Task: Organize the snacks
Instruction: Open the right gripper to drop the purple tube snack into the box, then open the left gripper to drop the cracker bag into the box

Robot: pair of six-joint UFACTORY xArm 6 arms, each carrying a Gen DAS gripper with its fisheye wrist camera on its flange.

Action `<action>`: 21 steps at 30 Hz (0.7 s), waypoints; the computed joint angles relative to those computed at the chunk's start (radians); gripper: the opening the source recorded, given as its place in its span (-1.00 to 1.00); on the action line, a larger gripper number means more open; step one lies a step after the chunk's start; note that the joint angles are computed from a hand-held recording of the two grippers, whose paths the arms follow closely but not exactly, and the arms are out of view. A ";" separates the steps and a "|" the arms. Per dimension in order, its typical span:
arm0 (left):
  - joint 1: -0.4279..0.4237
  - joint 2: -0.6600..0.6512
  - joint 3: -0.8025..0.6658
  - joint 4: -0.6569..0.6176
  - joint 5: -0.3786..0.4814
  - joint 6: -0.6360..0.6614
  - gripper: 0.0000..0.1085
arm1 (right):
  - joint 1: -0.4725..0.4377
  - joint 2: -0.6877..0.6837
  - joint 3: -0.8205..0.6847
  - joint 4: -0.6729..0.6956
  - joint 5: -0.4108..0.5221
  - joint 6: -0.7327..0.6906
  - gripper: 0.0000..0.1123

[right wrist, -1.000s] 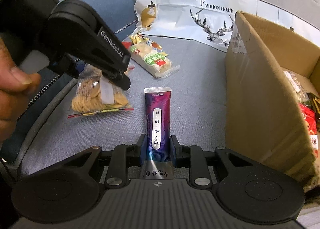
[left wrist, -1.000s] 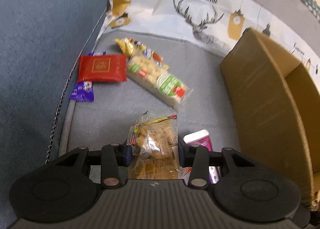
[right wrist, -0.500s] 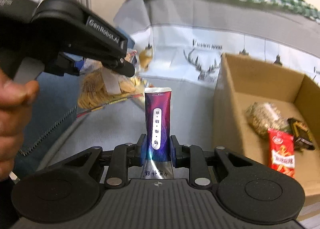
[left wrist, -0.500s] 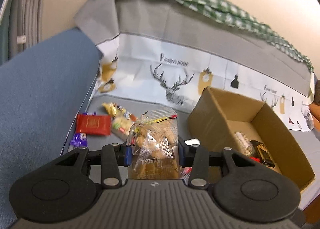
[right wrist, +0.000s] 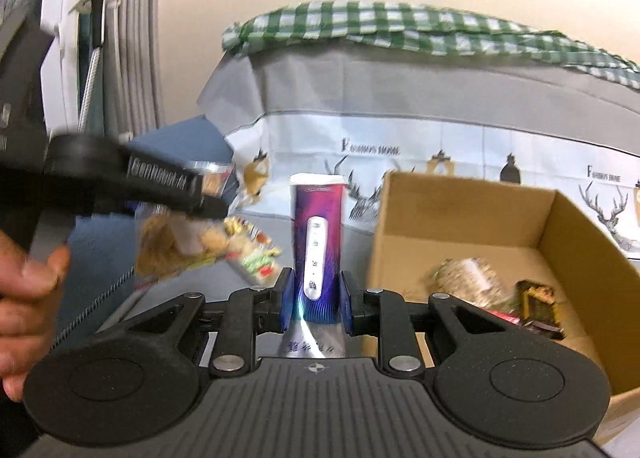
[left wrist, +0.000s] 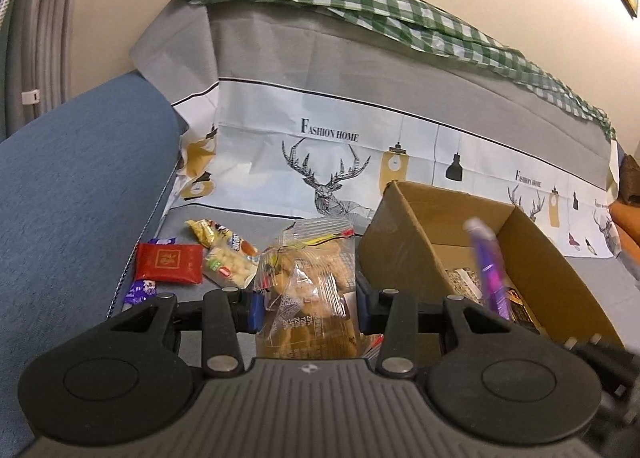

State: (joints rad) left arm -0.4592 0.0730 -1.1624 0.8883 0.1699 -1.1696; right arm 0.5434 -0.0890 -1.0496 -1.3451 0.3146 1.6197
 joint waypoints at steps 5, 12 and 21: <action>-0.006 0.012 -0.015 0.045 -0.008 -0.013 -0.15 | -0.079 -0.070 0.022 0.022 -0.030 0.022 -0.86; -0.009 0.037 -0.027 -0.055 -0.014 0.068 -0.15 | -0.182 -0.097 0.067 0.133 -0.090 -0.115 -0.91; -0.025 0.067 -0.058 -0.018 -0.108 0.040 -0.15 | -0.302 -0.101 0.075 0.285 -0.135 -0.289 -0.48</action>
